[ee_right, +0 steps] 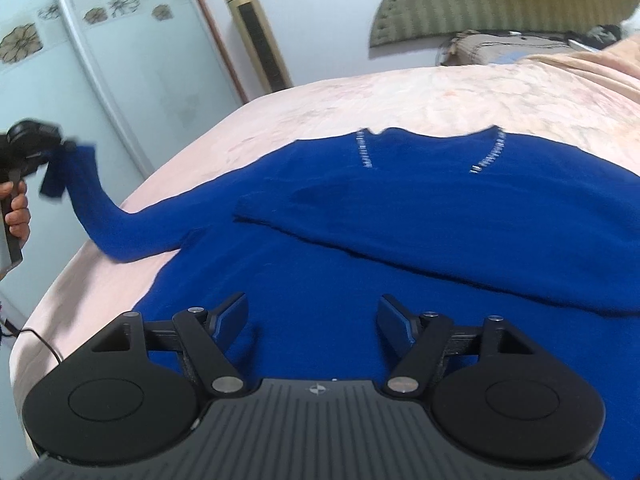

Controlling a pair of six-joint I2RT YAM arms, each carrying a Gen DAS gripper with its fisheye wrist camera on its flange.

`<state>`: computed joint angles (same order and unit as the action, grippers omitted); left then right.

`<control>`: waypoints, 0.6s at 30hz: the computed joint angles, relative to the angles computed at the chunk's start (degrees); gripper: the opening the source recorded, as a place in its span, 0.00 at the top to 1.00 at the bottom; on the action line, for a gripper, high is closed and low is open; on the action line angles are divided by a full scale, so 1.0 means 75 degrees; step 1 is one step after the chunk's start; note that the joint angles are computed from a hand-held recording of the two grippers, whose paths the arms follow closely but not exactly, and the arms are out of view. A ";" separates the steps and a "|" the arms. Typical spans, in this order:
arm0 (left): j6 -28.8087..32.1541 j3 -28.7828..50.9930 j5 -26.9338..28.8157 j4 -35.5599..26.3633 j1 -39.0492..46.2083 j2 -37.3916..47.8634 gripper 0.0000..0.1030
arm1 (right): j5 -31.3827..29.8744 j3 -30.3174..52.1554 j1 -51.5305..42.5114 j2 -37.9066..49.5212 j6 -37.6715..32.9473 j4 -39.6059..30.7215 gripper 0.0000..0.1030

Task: Fold small clothes
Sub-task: 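Grasp the other sleeve cuff with the left gripper and lift it, then fold the held sleeve across the sweater body and release with left gripper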

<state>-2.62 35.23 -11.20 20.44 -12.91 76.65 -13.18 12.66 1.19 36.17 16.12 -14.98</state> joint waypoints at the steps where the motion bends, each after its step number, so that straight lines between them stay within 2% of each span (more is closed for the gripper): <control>1: 0.0355 -0.0079 0.0086 0.0174 -0.0592 0.0080 0.93 | -0.0110 -0.0015 -0.0235 -0.0105 -0.0073 -0.0115 0.27; 4: 0.1387 -0.0025 0.0935 0.0190 -0.1929 0.0698 0.92 | -0.0416 -0.0033 -0.0943 -0.0364 -0.0284 -0.0400 0.27; 5: 0.1693 0.0140 0.1188 -0.0039 -0.2317 0.0997 0.92 | -0.0555 -0.0024 -0.1240 -0.0447 -0.0383 -0.0508 0.27; 8: 0.2184 0.0146 0.0999 -0.0104 -0.3327 0.1794 0.88 | -0.1026 0.0045 -0.2200 -0.0583 -0.0750 -0.0769 0.27; 9: 0.2304 0.0010 0.0984 0.0027 -0.3460 0.1978 0.83 | -0.1159 0.0069 -0.2479 -0.0549 -0.0869 -0.0774 0.27; 11: 0.2318 -0.0230 0.1038 0.0114 -0.3597 0.2096 0.61 | -0.1399 0.0118 -0.2980 -0.0348 -0.1041 -0.0690 0.27; 12: 0.2305 -0.0401 0.1157 0.0197 -0.3546 0.2077 0.32 | -0.1561 0.0145 -0.3211 -0.0154 -0.1073 -0.0577 0.27; 13: 0.2274 -0.0604 0.1211 0.0261 -0.3559 0.1942 0.10 | -0.1760 0.0161 -0.3400 0.0121 -0.1050 -0.0364 0.27; 16: 0.2539 -0.1492 0.1185 0.0660 -0.3565 0.1122 0.08 | -0.2231 0.0206 -0.3511 0.0991 -0.0749 0.0431 0.27; 18: 0.2519 -0.2096 0.1221 0.0618 -0.3648 0.0347 0.08 | -0.2126 0.0258 -0.3085 0.1496 -0.0514 0.1026 0.27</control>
<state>16.27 19.51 -2.04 25.08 -40.27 79.25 -29.12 14.59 -21.95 47.40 12.27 -7.29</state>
